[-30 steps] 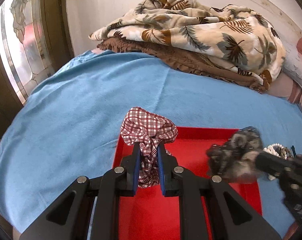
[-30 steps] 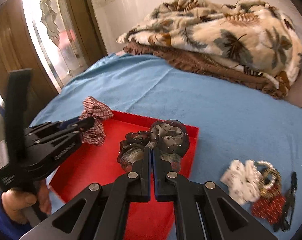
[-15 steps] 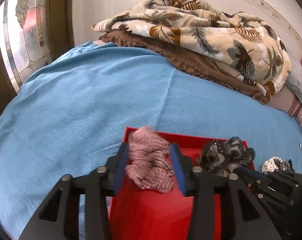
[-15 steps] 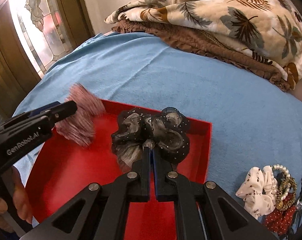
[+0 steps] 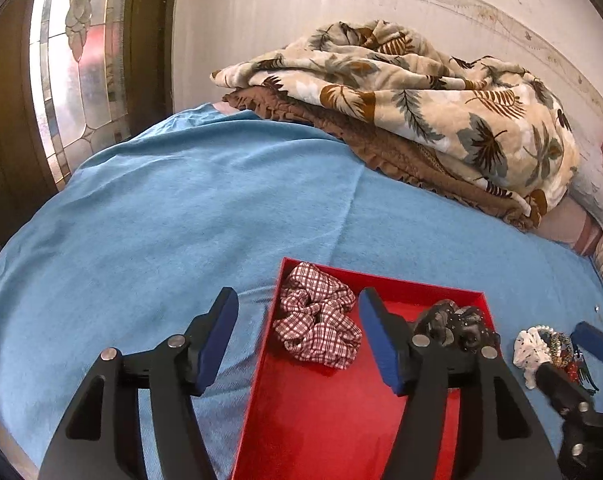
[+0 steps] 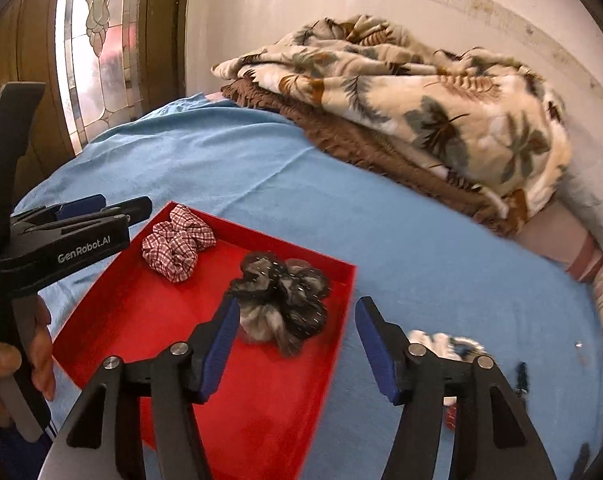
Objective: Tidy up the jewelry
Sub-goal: 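Open the left gripper over the red tray while the right gripper releases its scrunchie there, then move both tools back to the remaining accessory pile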
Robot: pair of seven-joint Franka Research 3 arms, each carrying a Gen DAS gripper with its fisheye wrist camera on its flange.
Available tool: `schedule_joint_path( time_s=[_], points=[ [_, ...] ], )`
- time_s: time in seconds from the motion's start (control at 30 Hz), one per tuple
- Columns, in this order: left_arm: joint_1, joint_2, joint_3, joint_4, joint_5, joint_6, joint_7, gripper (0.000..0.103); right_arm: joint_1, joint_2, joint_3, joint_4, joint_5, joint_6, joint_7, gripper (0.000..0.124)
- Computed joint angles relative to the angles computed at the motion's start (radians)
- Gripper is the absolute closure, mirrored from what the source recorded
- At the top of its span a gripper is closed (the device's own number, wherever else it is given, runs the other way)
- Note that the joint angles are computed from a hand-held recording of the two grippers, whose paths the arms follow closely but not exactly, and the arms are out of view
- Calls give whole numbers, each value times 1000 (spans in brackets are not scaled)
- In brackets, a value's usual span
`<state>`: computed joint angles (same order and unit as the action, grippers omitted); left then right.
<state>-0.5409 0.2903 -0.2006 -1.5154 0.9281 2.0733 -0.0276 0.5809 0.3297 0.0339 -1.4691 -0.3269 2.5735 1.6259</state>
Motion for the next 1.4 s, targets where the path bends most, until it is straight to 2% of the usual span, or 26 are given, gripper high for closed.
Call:
schedule_joint_path(
  time_s=[0.1,0.27,0.43,0.63,0.77,1.13,1.3,1.4],
  points=[
    [-12,1,-2,7,12,-20,-10,41,26,-47,-34,-49,-105,8,76,54],
    [-40,25,-5,43,35,-66,-9,41,17,-124,-44,-125,-268,9,221,54],
    [-82,71,0,108,49,-125,26,40,-29,-185,-19,-179,-383,-7,323,52],
    [-148,121,16,175,87,-187,53,40,-96,-256,12,-255,-533,20,432,49],
    [-187,150,19,214,86,-230,74,40,-143,-288,31,-292,-562,40,452,48],
    [-307,235,34,370,60,-376,159,38,-244,-336,43,-350,-502,81,421,47],
    [-349,307,56,490,35,-400,213,36,-286,-361,43,-377,-502,102,422,41],
    [-377,379,79,610,7,-416,276,36,-311,-367,41,-387,-492,110,416,41]
  ],
)
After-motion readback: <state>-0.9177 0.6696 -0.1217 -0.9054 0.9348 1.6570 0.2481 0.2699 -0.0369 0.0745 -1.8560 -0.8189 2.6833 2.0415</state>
